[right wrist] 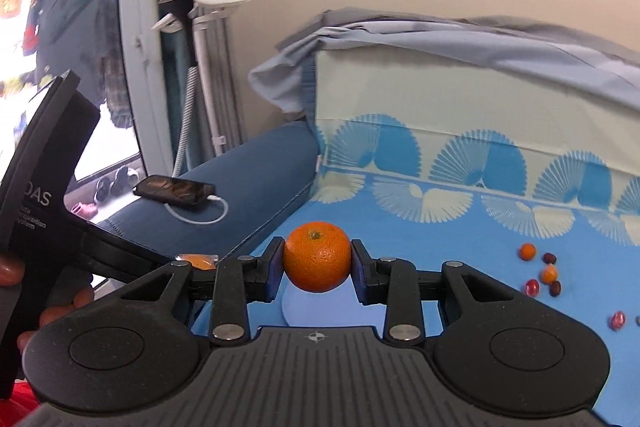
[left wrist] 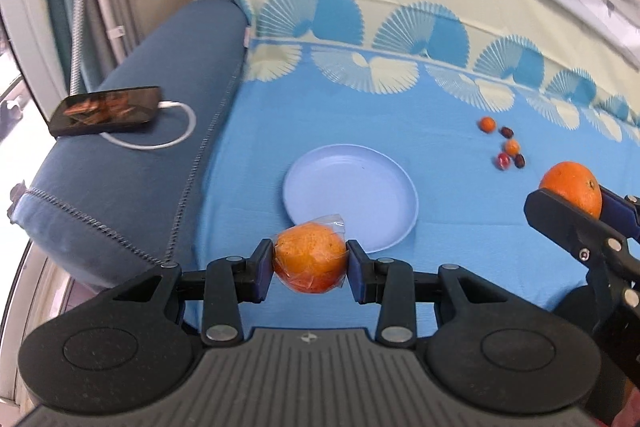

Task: Organize fruits
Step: 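Carry the wrapped orange with the left tool onto the plate while the right tool places the mandarin there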

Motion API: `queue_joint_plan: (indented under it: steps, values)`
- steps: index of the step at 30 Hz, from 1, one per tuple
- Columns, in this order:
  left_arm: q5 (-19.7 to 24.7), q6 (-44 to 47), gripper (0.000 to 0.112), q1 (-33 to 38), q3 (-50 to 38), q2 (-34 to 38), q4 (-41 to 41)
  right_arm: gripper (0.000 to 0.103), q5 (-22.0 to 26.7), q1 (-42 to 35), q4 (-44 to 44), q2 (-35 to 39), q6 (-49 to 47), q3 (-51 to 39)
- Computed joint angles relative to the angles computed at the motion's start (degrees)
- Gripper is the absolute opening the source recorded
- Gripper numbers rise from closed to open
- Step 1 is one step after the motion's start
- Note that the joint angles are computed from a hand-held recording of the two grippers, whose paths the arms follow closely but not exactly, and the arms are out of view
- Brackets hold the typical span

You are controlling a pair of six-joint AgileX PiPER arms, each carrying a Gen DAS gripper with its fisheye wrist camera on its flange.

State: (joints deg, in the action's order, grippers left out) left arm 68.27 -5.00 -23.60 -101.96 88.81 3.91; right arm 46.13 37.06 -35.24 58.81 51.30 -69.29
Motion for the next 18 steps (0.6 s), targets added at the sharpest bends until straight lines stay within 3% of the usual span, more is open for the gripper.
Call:
queue_joint_plan:
  steps: [6,18]
  values:
    - [-1.7,2.4,0.042,4.3,3.8,-2.4,-4.0,0.036,4.9,5.1,-2.6,2.6,1.0,-3.0]
    - [-3.8,6.7,0.042,7.6,3.3,0.9,-6.7,0.036,4.4,-0.9,6.3,9.7,-6.5,-7.1]
